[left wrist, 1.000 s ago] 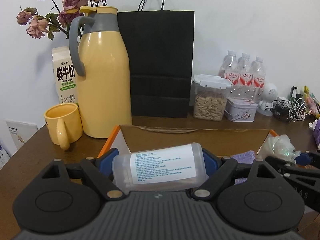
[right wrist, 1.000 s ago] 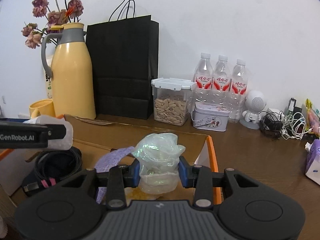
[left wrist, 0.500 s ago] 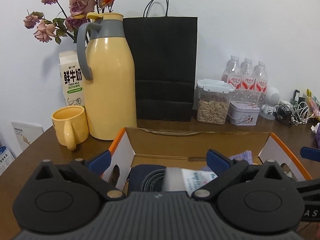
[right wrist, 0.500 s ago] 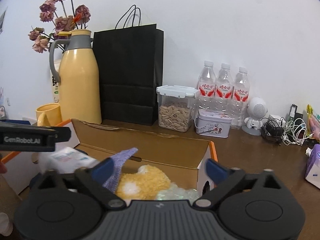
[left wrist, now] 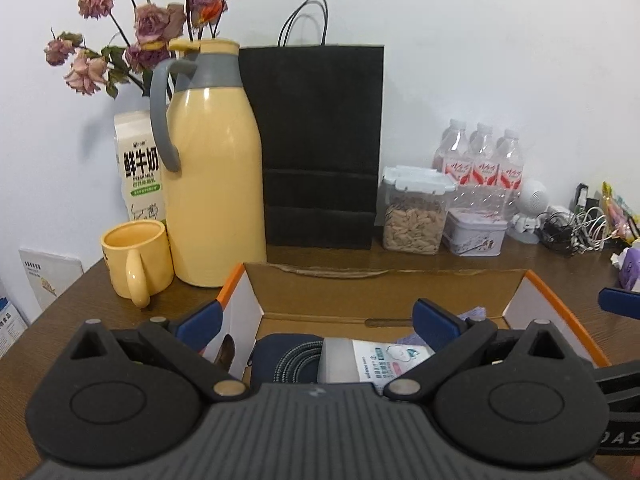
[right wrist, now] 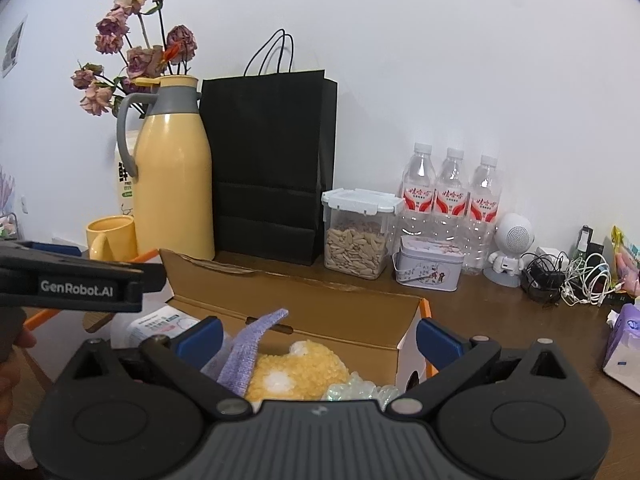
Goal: Organize objects
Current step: 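Open both tools to drop the white container and clear bag into the box, then grasp a white bottle cap with the left tool while the right tool grasps another white cap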
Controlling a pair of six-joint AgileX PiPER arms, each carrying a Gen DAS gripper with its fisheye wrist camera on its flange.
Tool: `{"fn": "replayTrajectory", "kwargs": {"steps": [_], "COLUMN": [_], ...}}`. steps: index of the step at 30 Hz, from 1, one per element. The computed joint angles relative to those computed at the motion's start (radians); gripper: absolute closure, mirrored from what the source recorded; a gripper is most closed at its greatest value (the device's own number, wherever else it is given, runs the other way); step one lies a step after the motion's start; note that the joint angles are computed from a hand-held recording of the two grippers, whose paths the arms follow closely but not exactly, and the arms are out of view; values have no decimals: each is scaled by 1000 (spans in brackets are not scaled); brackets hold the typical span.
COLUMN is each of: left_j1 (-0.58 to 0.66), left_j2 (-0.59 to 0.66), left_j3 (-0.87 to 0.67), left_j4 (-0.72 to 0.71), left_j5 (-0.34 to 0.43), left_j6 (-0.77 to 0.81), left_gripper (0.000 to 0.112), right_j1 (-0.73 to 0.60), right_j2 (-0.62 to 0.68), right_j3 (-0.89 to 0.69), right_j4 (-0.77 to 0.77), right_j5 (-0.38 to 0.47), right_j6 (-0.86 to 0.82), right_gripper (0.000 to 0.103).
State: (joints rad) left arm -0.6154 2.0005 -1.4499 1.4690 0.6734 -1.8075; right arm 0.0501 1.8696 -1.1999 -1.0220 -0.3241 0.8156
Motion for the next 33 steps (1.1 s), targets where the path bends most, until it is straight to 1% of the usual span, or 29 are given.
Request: {"fn": "replayTrajectory", "kwargs": {"steps": [6, 9, 12, 18, 25, 29, 33], "left_j1": [-45, -63, -87, -149, -226, -272, -314], "left_j2": [-80, -124, -183, -288, -383, -426, -460], "left_j3": [93, 137, 205, 319, 440, 509, 571], "left_j4": [40, 15, 13, -9, -57, -97, -129], "left_j5": [40, 49, 55, 110, 159, 185, 208], "left_j6": [-32, -23, -34, -28, -31, -41, -54], "left_gripper": [9, 9, 9, 9, 9, 9, 9], "right_j1": [10, 14, 3, -33, -93, -140, -179], "right_j2": [-79, -134, -199, -328, -468, -526, -568], "right_j3": [77, 136, 211, 355, 510, 579, 641], "right_j4": [74, 71, 59, -38, -190, -289, -342], "right_j5": [14, 24, 8, -25, -82, -125, -155], "right_j6": [-92, -104, -107, -50, 66, 136, 159], "right_gripper": [0, 0, 0, 0, 0, 0, 0]}}
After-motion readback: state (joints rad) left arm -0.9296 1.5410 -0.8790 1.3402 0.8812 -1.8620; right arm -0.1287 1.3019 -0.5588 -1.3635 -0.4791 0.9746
